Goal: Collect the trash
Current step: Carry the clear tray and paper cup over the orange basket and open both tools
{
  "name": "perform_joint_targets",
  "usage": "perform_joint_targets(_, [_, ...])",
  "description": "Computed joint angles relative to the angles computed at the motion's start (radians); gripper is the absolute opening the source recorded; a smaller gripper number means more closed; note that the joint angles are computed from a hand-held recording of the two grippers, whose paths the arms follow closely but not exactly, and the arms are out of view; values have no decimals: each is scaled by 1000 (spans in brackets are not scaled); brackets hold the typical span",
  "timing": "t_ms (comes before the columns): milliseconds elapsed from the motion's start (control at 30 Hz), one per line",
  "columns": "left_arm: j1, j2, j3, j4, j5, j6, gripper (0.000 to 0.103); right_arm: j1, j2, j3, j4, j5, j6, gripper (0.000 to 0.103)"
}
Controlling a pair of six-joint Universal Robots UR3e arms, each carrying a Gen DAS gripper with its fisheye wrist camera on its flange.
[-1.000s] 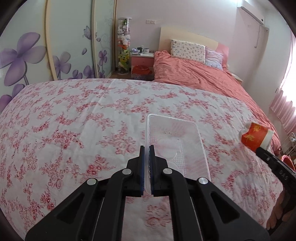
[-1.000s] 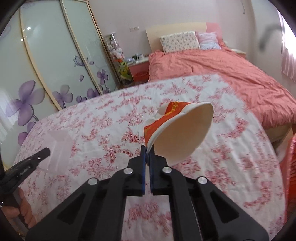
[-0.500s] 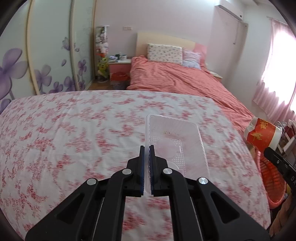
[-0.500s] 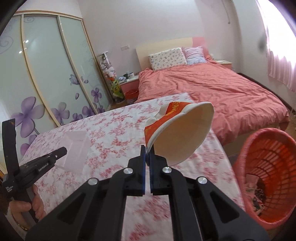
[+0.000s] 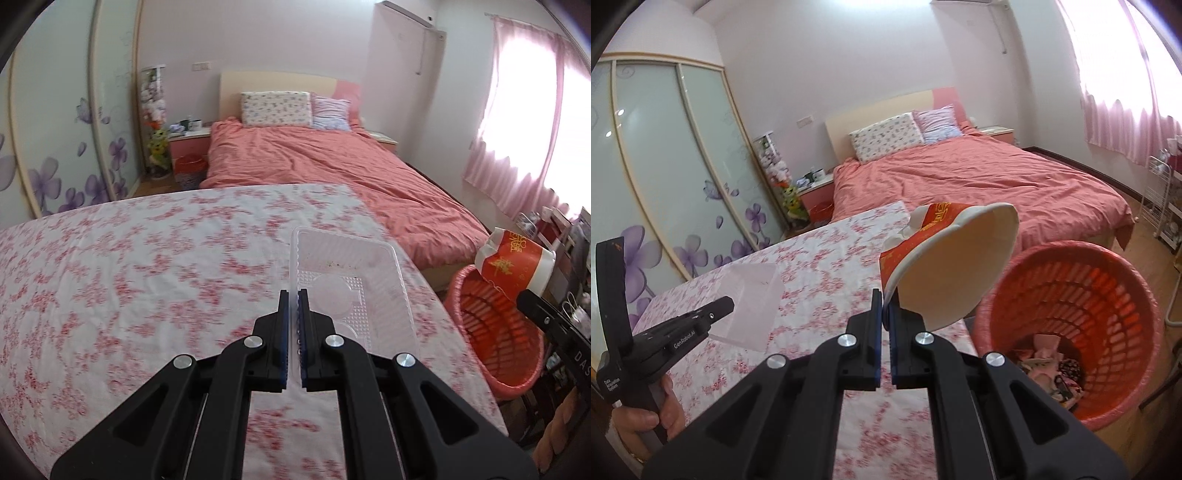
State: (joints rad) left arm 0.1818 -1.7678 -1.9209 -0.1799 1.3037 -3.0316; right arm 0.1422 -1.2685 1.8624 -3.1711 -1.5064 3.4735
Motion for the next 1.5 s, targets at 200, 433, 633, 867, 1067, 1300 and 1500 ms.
perform_joint_targets(200, [-69,-12,25,-9,-8,-23,4,-56,-92,148,-72,-1,-7,4])
perform_joint_targets(433, [-177,-55,83,-19,-8,-61,4,-157,-199,324,-149,15,-9,4])
perform_joint_targets(633, [-277,-126,161,-30,0,-103,4,-260,-251,429,-189,57,-17,4])
perform_joint_targets(867, [-371,-215,255,-43,13,-122,4,-370,-284,528,-248,112,-40,4])
perform_joint_targets(1067, [-427,-281,328,-58,22,-135,4,-443,-278,582,-295,161,-60,4])
perform_joint_targets(1300, [-479,-351,422,-95,37,-144,4,-517,-269,618,-329,213,-78,4])
perform_joint_targets(1500, [-509,-417,509,-134,41,-147,4,-559,-267,613,-324,236,-82,4])
